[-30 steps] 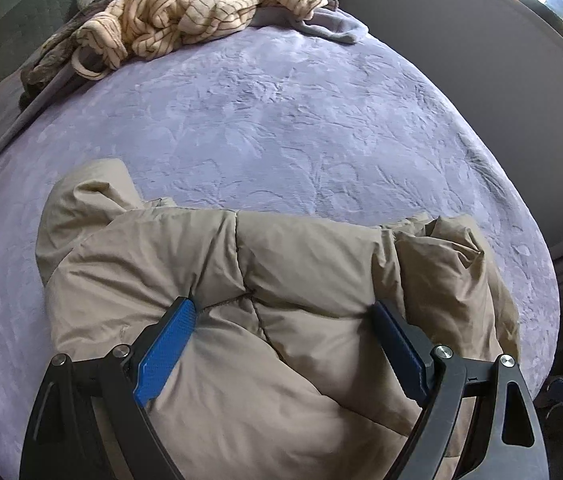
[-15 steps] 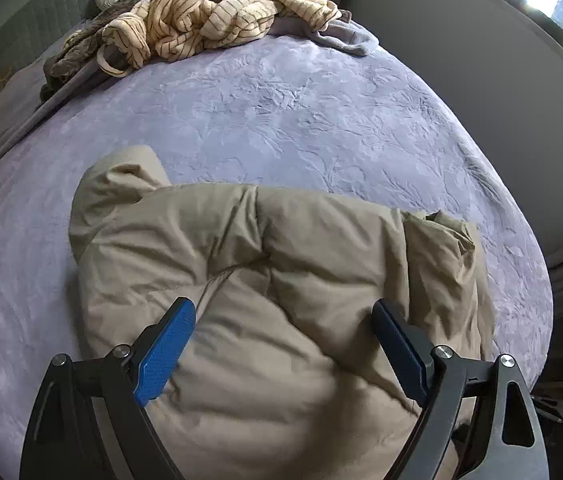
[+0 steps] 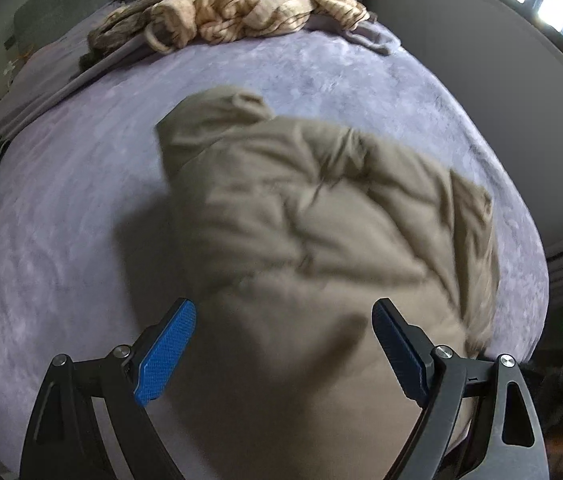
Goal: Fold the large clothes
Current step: 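Open both tools and release the folded coat onto the bed, then grasp the folded coat bundle with both tools and lift it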
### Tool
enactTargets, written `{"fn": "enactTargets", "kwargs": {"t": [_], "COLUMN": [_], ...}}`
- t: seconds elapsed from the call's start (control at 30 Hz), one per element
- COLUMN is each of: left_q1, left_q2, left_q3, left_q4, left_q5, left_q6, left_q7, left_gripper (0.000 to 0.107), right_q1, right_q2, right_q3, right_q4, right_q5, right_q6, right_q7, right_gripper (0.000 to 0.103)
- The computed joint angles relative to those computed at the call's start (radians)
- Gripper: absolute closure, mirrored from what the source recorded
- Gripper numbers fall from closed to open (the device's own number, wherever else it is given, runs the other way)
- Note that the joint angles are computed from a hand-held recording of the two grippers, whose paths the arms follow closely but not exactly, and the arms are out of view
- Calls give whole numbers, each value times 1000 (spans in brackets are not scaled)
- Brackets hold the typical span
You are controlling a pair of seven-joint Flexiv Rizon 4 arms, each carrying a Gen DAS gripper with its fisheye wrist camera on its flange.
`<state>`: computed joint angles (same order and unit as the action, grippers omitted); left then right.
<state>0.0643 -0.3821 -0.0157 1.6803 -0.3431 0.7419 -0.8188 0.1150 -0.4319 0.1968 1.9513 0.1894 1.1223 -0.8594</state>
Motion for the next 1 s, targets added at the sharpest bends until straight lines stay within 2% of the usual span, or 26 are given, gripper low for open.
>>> {"fn": "enactTargets", "kwargs": {"t": [0.07,0.13,0.33,0.43,0.57,0.73,0.77,0.8,0.83,0.9,1.0], "left_q1": [12,27,52,57,65,63,62,60,59,57,51], "left_q2": [10,21,39,40,38,22,18,12,5,-8,-27], "left_q3": [11,13,20,22,22,27,27,28,28,29,30], "left_q4": [10,26,52,54,46,26,22,16,7,-10,-40], "left_q5": [2,-15,-42,-46,-60,-44,-40,-35,-28,-18,-3], "left_q6": [-21,-29,-42,-52,-77,-94,-96,-99,-105,-118,-138], "left_q7": [0,12,46,59,59,46,40,32,22,1,-51], "left_gripper": [16,5,5,5,5,5,5,5,5,5,5], "right_q1": [21,37,95,110,129,84,72,61,53,32,-11], "right_q2": [10,33,115,150,180,178,165,160,156,142,111], "right_q3": [-15,-29,-79,-88,-93,-78,-76,-72,-69,-60,-34], "right_q4": [13,32,114,147,170,132,101,82,71,49,-15], "right_q5": [-16,-37,-148,-203,-275,-263,-254,-245,-236,-209,-144], "right_q6": [13,23,83,93,101,85,70,59,57,66,24], "right_q7": [37,78,236,305,386,334,311,288,267,214,99], "right_gripper": [58,57,55,45,43,41,38,28,25,24,23]}}
